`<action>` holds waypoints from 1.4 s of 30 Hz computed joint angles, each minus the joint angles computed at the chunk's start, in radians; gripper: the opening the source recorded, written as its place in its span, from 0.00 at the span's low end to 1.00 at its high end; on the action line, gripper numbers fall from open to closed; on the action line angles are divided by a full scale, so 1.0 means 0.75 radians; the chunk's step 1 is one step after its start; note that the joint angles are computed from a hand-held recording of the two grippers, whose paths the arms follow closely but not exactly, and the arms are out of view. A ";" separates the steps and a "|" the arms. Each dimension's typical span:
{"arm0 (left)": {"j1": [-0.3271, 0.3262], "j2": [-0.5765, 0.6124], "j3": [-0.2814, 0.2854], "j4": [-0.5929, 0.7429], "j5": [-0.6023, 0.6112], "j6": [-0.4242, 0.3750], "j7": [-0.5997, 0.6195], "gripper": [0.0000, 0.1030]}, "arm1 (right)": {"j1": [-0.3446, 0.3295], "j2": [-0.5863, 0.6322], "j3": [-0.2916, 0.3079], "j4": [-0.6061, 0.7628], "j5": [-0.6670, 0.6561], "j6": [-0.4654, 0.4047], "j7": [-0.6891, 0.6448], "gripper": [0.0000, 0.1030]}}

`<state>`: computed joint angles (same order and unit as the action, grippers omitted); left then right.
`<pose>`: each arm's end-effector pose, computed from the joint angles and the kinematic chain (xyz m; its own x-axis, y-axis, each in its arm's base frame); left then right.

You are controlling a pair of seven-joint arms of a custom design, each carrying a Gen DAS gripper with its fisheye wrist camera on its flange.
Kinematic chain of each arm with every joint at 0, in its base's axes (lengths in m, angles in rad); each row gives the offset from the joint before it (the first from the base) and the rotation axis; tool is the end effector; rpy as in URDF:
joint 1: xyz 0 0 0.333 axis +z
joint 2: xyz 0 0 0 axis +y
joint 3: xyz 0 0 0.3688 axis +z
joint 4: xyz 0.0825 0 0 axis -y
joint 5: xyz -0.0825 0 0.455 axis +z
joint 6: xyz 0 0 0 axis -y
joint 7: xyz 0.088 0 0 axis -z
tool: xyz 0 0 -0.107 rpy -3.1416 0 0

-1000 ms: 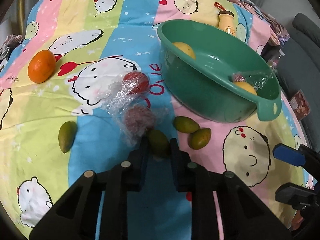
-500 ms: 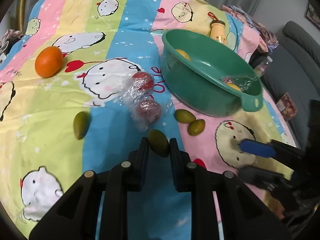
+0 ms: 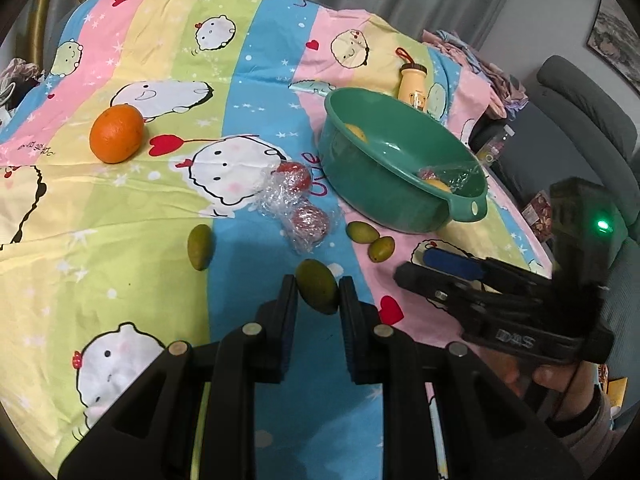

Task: Organize fruits
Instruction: 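Close the left gripper on a green plum while the right gripper grasps another, then lift both green plums and carry them over the green basin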

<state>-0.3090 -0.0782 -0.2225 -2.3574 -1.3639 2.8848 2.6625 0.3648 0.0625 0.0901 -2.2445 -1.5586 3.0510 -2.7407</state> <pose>0.5077 -0.2336 0.4008 -0.4690 -0.8155 0.3392 -0.7394 0.1525 -0.6558 0.4900 0.3261 0.3759 0.1025 -0.9637 -0.2467 -0.7062 0.1042 -0.7003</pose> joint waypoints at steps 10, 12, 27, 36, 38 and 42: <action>0.038 -0.054 0.038 -0.008 -0.135 -0.128 0.103 0.20 | 0.120 0.088 0.023 0.099 0.498 -0.394 -0.402 0.46; 0.042 -0.066 0.042 -0.014 -0.152 -0.134 0.118 0.20 | 0.138 0.105 0.019 0.121 0.538 -0.445 -0.439 0.45; 0.064 -0.082 0.052 -0.023 -0.180 -0.172 0.131 0.20 | 0.124 0.055 -0.020 0.042 0.451 -0.231 -0.303 0.30; 0.066 -0.094 0.053 -0.032 -0.186 -0.189 0.131 0.20 | 0.119 -0.004 0.019 0.011 0.342 -0.152 -0.255 0.30; 0.063 -0.101 0.052 -0.035 -0.191 -0.185 0.137 0.20 | 0.120 -0.017 0.029 0.013 0.323 -0.151 -0.255 0.30; 0.060 -0.117 0.055 -0.045 -0.197 -0.185 0.138 0.20 | 0.118 -0.036 0.043 0.021 0.275 -0.157 -0.222 0.30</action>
